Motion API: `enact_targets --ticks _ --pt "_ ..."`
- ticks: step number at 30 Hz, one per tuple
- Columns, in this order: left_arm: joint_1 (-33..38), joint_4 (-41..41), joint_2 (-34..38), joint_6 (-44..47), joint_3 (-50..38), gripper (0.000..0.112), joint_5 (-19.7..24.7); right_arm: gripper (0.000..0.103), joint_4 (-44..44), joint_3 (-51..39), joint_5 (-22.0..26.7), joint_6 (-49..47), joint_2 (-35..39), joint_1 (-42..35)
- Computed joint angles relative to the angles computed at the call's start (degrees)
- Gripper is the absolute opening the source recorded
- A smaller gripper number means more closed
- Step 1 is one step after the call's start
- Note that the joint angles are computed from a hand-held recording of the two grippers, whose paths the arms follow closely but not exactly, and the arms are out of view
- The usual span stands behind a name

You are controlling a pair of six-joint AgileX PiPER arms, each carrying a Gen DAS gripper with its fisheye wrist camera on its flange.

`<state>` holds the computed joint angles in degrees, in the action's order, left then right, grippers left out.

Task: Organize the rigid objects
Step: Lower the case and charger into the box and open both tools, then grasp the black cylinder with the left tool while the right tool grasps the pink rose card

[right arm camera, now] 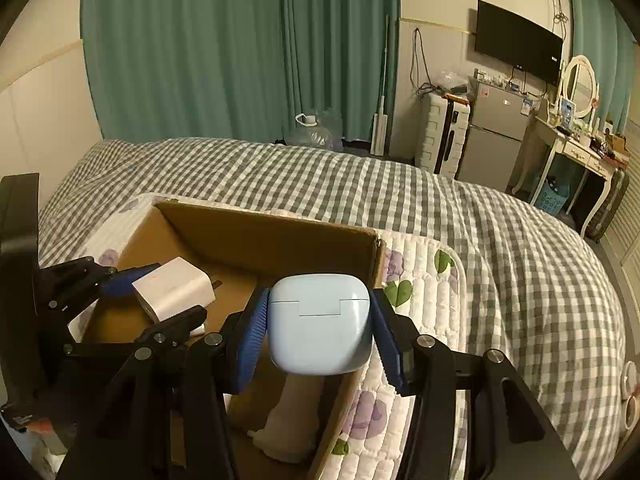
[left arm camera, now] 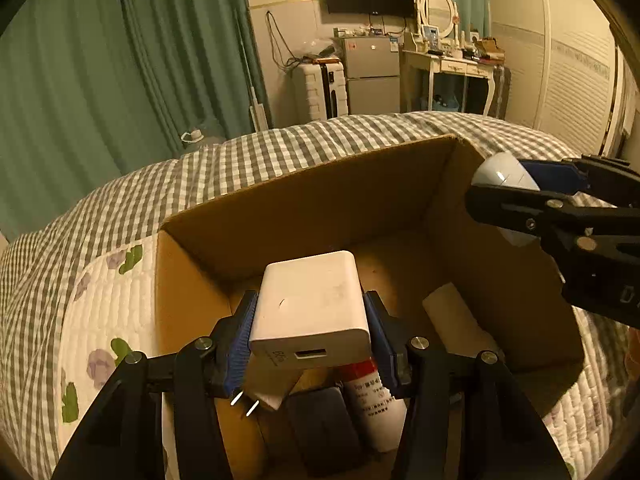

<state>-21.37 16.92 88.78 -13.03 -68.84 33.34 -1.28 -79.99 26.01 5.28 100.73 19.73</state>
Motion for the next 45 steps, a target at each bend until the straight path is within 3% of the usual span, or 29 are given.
enact_targets --ticks 5,10,13,16,19,23,25,29,31,34,38,41,45 --pt "-0.5 4.2 -1.5 -3.4 0.5 0.060 0.8 0.050 6.5 -0.1 -1.7 -5.6 0.5 -1.0" --pt "0.7 2.7 -6.2 -2.3 1.3 0.061 2.9 0.050 1.0 -3.2 0.8 0.1 2.5 1.1" --pt "2.0 0.1 -9.8 -1.0 1.8 0.062 4.9 0.050 2.0 -5.9 2.8 0.9 4.6 2.0" --pt "3.1 -2.9 -14.8 1.3 2.9 0.068 7.3 0.069 -4.5 -7.2 5.3 8.8 4.2 3.8" --pt "2.8 -2.8 -20.1 1.3 3.5 0.076 10.6 0.069 -6.2 -5.6 7.1 11.1 -0.2 4.5" --pt "0.5 -0.8 -26.6 -0.6 3.4 0.083 17.0 0.071 -10.4 -3.6 14.4 14.7 -8.9 6.2" --pt "-1.4 0.5 -30.4 -2.9 4.2 0.091 19.9 0.078 -12.9 -1.1 18.3 16.8 -15.2 7.7" --pt "-10.4 9.3 -37.9 -13.0 8.3 0.091 25.4 0.081 -19.7 3.4 26.7 23.4 -25.4 12.7" --pt "-13.5 11.5 -40.1 -16.0 10.4 0.091 27.2 0.081 -22.6 5.3 32.4 27.4 -29.0 16.3" --pt "-17.8 12.7 -43.2 -21.0 14.3 0.091 29.2 0.081 -26.8 10.6 36.9 34.5 -34.4 21.5" --pt "-21.4 10.7 -43.6 -23.9 20.3 0.092 28.1 0.085 -27.5 20.1 34.4 39.9 -39.4 24.2" --pt "-21.0 8.7 -40.2 -23.1 25.1 0.092 23.0 0.085 -23.5 28.2 26.0 39.4 -39.9 20.0" --pt "-21.1 9.2 -33.3 -23.5 29.5 0.092 14.7 0.085 -18.6 34.7 17.0 35.1 -34.4 13.7"
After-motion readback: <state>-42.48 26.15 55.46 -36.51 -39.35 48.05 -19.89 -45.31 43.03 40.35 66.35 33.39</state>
